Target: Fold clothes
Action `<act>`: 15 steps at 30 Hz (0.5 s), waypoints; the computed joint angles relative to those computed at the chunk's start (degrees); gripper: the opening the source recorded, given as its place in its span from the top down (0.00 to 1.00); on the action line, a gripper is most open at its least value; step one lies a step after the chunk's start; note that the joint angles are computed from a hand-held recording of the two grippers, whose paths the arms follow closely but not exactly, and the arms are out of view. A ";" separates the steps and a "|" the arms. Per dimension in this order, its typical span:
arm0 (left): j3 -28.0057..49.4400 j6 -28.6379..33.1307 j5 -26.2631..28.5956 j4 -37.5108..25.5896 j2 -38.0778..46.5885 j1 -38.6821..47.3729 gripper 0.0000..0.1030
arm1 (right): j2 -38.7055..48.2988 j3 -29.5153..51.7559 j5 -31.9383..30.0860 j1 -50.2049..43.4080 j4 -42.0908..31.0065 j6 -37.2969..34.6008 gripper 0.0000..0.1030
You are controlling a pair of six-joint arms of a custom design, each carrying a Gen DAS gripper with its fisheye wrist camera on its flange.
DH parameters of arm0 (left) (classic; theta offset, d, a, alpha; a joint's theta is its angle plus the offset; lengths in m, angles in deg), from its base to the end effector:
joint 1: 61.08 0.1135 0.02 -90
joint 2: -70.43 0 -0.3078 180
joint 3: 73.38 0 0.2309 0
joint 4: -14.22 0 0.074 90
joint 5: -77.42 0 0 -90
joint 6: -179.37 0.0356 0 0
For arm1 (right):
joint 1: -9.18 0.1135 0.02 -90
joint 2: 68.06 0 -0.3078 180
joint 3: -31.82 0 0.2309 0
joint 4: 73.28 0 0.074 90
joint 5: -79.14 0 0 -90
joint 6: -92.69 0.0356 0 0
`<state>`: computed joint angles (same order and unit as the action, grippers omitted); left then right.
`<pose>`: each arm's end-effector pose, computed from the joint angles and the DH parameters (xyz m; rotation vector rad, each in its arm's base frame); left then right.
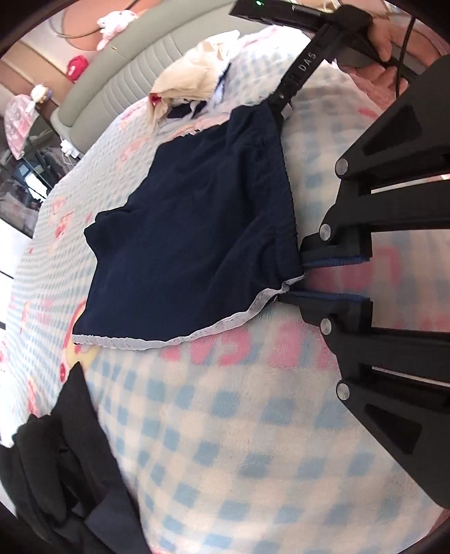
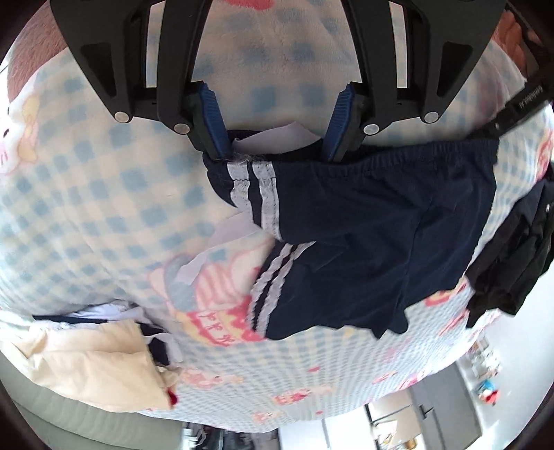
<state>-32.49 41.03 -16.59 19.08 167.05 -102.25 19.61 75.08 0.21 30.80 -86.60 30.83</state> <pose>0.1933 -0.1657 0.1435 -0.1911 2.5426 -0.5746 0.2169 0.0786 0.1674 0.2165 2.5427 0.0862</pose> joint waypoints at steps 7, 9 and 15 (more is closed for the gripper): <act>4.22 6.07 -6.69 -18.15 -13.63 0.13 0.92 | -3.37 -0.10 1.36 5.78 -4.28 -1.86 0.56; 4.31 7.11 -3.51 -18.43 -12.11 2.32 0.92 | -2.06 0.81 1.21 7.47 -6.50 -2.97 0.55; -2.47 4.11 5.85 -2.85 -4.14 6.57 0.76 | -1.91 -0.55 -1.98 5.82 -3.36 -3.25 0.52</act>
<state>-34.96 45.15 -10.74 16.23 162.90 -95.67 17.70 74.53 -1.78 36.61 -89.96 27.58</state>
